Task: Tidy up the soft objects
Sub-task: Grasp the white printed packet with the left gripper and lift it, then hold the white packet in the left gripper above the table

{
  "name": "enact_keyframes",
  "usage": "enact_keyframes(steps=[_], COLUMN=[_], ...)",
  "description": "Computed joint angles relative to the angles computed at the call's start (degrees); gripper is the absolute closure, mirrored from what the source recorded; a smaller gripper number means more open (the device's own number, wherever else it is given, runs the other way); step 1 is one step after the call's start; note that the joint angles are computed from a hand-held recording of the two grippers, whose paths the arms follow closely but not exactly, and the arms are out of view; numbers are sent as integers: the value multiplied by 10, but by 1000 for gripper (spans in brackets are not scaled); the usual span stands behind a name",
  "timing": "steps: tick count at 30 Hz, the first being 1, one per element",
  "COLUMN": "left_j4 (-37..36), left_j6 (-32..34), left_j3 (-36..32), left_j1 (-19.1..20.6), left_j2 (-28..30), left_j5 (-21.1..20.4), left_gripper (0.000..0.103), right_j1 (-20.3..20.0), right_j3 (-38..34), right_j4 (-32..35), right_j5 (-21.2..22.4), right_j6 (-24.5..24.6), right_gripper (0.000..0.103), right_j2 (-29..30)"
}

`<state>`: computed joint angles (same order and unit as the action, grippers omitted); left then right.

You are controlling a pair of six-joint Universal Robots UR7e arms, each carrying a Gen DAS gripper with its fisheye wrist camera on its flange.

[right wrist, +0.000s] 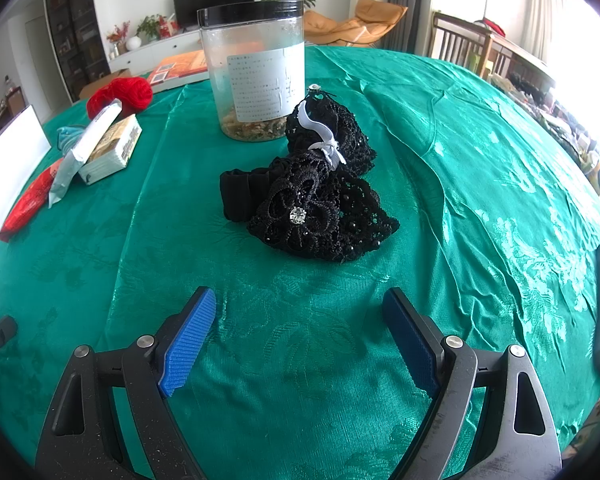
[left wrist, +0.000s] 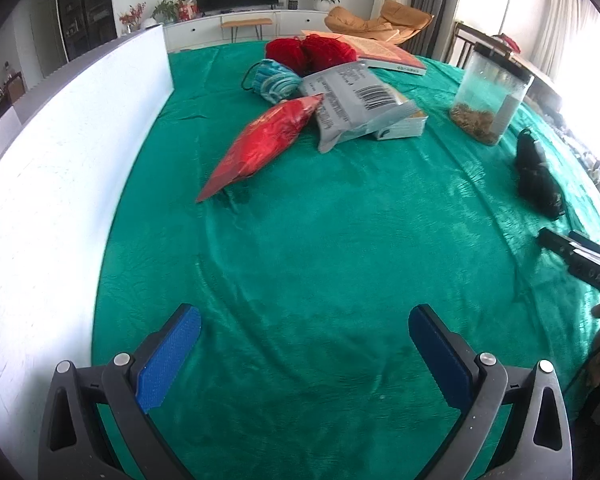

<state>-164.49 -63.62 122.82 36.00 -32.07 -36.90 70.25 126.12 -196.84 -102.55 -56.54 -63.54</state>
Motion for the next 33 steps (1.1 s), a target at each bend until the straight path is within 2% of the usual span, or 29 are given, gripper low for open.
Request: enact_keyframes(steps=[2,5,7,9,11,15,17,18,20,21,25,27,30,33], left_j4=[-62,-104,-117,-88,-23,56,108,111,50,33,58,68,120,164], left_j6=[51,129,178,204,198,157,125,118,151,165,172,169,149,139], left_j3=[-11,-53,-95,-144,-196,-266,-286,-287,-270,-264,-241,-214,-180,-152], left_j1=[2,23,55,90,120,163,169,170,167,167,139,110,59,14], left_j2=[-1,-8,-11,-9,-1,26,36,38,38,36,20,6,-6,0], left_j5=[-1,7,-17,-36,-36,-46,-22,-17,-26,-34,-11,1,13,5], left_gripper=[0,0,0,0,0,0,0,2,30,37,40,40,40,39], right_j1=[0,0,0,0,0,0,0,0,0,0,1,2,2,2], right_j3=[0,0,0,0,0,0,1,1,1,1,0,0,0,0], right_j4=[0,0,0,0,0,0,1,1,2,2,3,4,4,4], right_j5=[0,0,0,0,0,0,1,1,1,1,0,0,0,0], right_j6=[0,0,0,0,0,0,1,1,1,1,1,1,2,1], right_gripper=[16,16,16,16,16,16,15,15,15,15,13,13,13,12], right_j2=[0,0,0,0,0,0,-1,-1,-1,-1,0,0,0,0])
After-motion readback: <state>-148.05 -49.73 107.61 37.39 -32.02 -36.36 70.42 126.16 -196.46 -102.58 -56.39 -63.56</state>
